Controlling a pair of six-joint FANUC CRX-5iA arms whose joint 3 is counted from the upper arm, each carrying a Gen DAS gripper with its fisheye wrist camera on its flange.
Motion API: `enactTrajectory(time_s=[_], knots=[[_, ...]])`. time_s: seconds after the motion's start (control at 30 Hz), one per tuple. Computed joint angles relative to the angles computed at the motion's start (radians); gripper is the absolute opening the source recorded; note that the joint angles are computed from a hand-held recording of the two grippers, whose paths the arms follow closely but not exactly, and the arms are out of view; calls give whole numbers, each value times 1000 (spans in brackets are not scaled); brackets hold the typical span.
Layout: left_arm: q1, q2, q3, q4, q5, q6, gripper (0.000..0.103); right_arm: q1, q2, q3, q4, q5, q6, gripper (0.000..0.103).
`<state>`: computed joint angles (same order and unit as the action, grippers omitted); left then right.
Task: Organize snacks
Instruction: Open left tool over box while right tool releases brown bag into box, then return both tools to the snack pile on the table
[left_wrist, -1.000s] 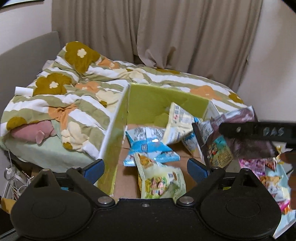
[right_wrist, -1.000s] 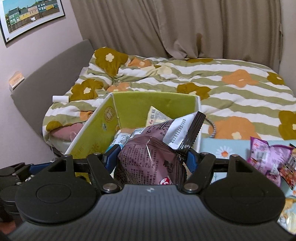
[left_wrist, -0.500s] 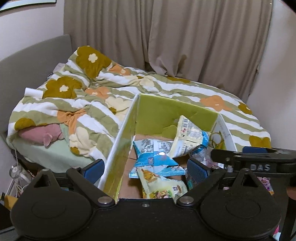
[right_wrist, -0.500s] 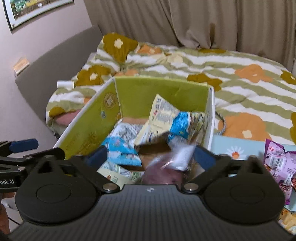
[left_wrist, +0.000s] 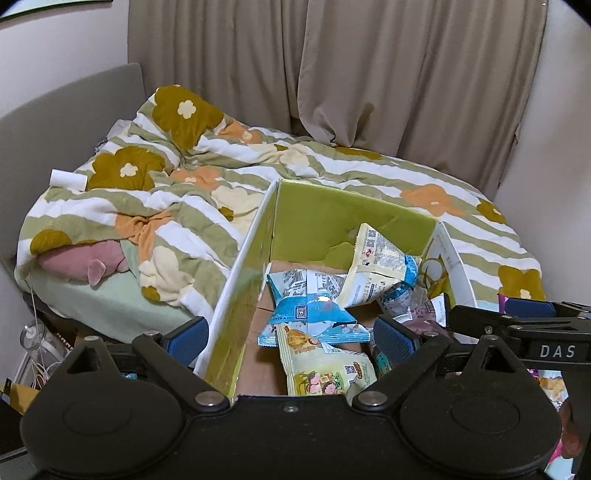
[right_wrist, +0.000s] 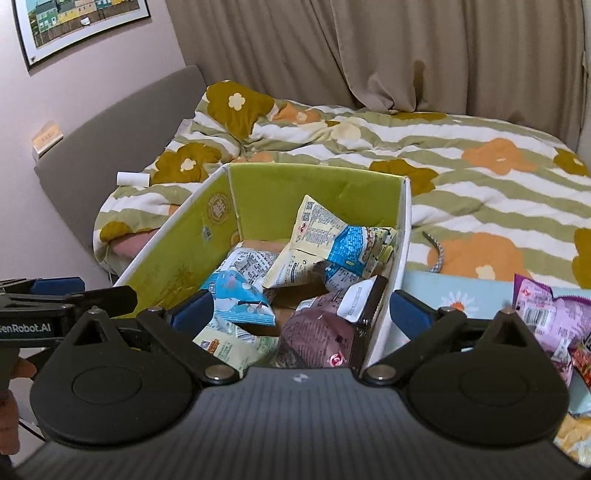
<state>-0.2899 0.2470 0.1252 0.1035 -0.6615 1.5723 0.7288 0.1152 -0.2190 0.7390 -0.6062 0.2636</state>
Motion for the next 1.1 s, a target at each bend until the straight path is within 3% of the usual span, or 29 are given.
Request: enactTrajectory(time_s=[0.13,0.23,0.5,0.67,0.8,0.9,1.1], knots=[[-1,-26,-32,28,42,-65,98,21,-20,1,0,-42,-14,103],[-6,-39,-55,64,73,-131,98,39,-51,-35,76,-71,-111,103],[-40,-68,-164,305,156,-418,98,107,-153,-129,220,-257,-335,103],[-89,-68,-184,382,166,-500,98,142,-249,-214,251,-364,-423,103],[-145,-57,-173,395,179,-506,98,162,-342,-293,243,-432,-461,103],[-193,-41,-145,352,183,-444,98,162,-422,-356,233,-471,-463,103],[-295,44,-20,266,103,-304,98,150,-586,-451,157,-529,-406,103]])
